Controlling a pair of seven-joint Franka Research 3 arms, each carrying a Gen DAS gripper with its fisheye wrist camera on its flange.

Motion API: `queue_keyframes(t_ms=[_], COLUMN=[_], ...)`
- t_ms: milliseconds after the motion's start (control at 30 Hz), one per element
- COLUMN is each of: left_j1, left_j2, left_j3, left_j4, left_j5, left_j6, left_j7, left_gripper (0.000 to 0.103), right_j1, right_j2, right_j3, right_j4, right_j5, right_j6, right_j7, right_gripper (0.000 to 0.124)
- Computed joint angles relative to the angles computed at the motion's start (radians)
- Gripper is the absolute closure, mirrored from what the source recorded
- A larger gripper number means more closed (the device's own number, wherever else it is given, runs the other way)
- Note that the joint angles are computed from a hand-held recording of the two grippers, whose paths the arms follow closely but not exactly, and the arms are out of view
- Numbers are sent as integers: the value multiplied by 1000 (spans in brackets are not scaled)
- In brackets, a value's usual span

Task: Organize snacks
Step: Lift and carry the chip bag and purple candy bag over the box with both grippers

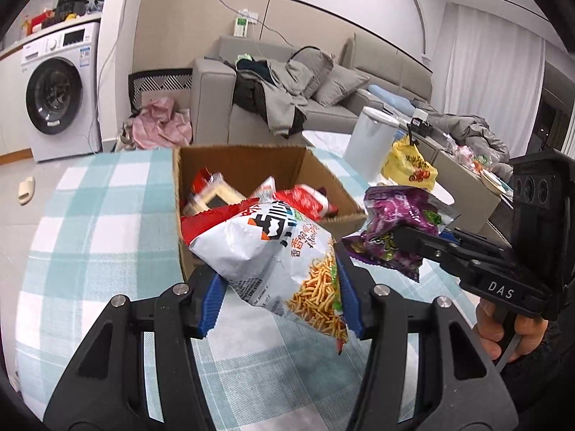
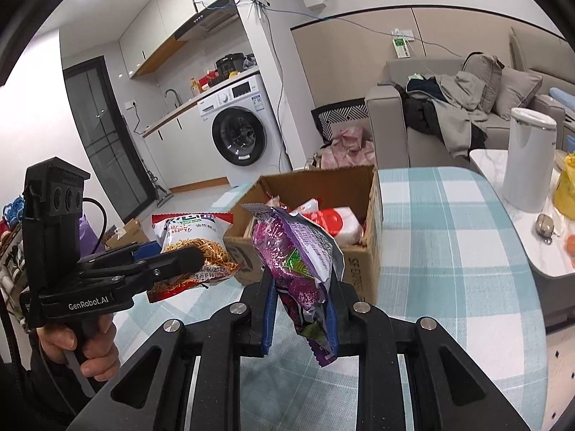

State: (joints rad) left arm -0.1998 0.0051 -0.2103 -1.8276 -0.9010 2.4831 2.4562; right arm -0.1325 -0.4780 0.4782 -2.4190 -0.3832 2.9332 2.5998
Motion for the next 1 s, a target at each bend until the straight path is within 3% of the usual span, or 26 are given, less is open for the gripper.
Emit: queue_keyframes(t_ms=[467, 633, 667, 733, 833, 1000], left_j1=[17, 30, 32, 35, 41, 47], left_j2=[63, 95, 100, 117, 127, 148], left_j3=[-11, -33, -36, -42, -53, -65], left_j4=[146, 162, 164, 174, 175, 182], left_j5=[59, 96, 101, 120, 124, 144], left_j6=[5, 12, 11, 13, 21, 28], left_j7=[-76, -111, -117, -138, -138, -148], left_gripper=[51, 51, 51, 51, 51, 51], right_j1=[-72, 4, 42, 76, 99, 189], right_j2=[49, 86, 95, 101, 112, 178], right_j3=[41, -17, -51, -83, -114, -201], right_j4=[110, 109, 98, 82, 47, 16], right_j5=[-114, -132, -110, -93, -81, 36], right_j6=[-21, -83, -86, -97, -98, -74], right_j7=[61, 60, 42, 47, 76, 25], right_gripper=[101, 100, 99, 75, 56, 53])
